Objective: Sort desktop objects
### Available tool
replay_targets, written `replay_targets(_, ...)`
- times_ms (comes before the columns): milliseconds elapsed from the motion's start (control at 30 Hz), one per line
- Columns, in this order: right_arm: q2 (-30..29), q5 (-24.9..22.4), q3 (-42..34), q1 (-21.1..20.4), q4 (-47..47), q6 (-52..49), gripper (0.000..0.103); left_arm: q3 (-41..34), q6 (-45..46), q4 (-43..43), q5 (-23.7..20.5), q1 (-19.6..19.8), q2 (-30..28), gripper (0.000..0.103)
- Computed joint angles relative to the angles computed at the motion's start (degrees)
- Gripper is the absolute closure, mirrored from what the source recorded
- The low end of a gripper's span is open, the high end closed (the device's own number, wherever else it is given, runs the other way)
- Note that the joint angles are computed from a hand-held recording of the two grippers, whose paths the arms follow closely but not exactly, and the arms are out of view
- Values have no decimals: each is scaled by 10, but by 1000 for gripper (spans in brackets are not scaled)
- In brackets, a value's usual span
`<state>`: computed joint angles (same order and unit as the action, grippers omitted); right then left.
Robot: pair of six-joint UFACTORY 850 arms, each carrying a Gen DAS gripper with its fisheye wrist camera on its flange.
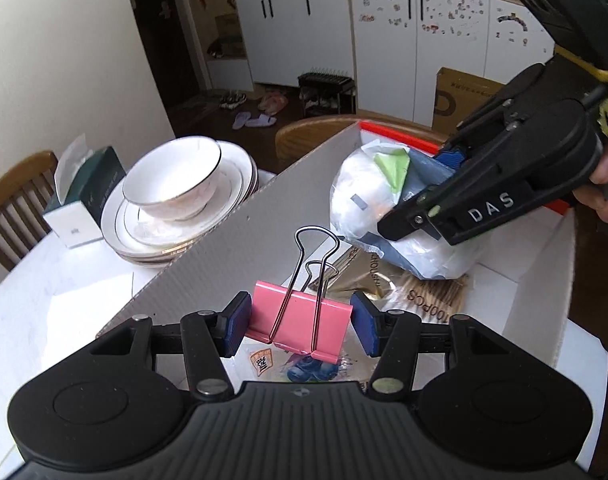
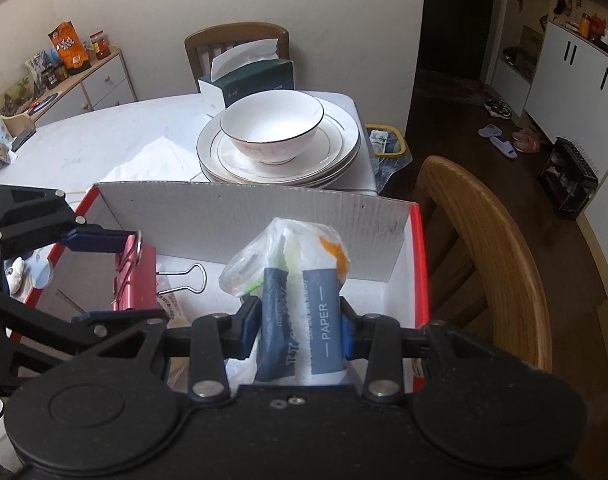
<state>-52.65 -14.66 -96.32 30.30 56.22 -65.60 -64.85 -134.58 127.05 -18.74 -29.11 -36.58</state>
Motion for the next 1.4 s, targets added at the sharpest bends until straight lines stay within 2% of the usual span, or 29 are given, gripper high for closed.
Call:
replay_targets(233,-28,-25,-38,3,-109,93,66,-29,58,-77,53,22,-21,50)
replay_targets(433,-38,-36,-51,5,-148,125,65,-48,160,-183,81,32,-36,50)
replay_targets(567,-42,-41,-56,5,-161,136,63,-51,194,-218,87,32,-39,50)
replay_targets(800,-44,-42,-56,6,-170,143,59,-39,132,-155,79,29,-32,49)
replay_targets(933,-41,-35,-50,8,-176,148,56,-28,78,-107,70,27,-24,42)
replay_targets(1133,-26,-17,-29,8,-151,118,41,-6,-24,-19,54,24,-5,41)
replay_targets(1233,-15,-3,-14,8,-129,87,39,6,-63,12,42,20,5,38)
replay_targets(1333,-3,6,1,7,-101,54,31,19,-104,43,29,16,16,38)
replay_targets(1400,4,12,10,6,-81,30,31,25,-111,44,22,13,22,38)
